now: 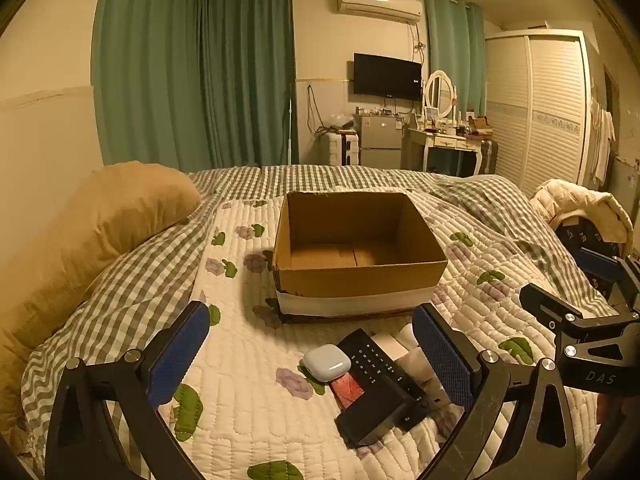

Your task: Organize rigid objects

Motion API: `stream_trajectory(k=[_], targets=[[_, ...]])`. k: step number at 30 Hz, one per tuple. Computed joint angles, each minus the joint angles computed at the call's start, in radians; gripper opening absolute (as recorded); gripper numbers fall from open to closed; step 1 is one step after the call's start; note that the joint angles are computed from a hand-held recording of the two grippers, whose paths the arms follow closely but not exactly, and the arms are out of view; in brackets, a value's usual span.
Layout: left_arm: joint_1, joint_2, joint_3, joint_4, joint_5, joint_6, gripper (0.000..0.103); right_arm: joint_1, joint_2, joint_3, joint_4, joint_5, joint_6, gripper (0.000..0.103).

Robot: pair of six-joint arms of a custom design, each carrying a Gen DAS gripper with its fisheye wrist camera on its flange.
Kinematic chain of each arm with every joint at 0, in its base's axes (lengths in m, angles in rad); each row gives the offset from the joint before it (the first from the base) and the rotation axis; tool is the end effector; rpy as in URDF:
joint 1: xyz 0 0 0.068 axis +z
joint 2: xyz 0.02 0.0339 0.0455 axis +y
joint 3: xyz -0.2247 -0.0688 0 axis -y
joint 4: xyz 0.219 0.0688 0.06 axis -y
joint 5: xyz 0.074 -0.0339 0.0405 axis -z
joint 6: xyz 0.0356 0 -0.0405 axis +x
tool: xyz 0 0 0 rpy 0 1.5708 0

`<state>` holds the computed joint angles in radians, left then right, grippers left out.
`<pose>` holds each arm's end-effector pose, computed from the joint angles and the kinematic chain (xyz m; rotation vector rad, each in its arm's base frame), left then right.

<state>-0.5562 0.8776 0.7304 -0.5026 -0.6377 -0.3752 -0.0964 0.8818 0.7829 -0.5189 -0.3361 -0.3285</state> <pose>0.1671 -0.0789 0.2515 -0.1494 2.0765 0.1483 0.1890 -0.0065 0.2627 -0.4347 2.1075 0.1222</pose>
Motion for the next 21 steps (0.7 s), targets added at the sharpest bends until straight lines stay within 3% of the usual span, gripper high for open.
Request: stream_trajectory(k=[21], targets=[[0.034, 0.008, -0.013, 0.015, 0.034, -0.006, 0.103, 0.008, 0.033, 0.003, 0.0, -0.009, 0.006, 0.103]])
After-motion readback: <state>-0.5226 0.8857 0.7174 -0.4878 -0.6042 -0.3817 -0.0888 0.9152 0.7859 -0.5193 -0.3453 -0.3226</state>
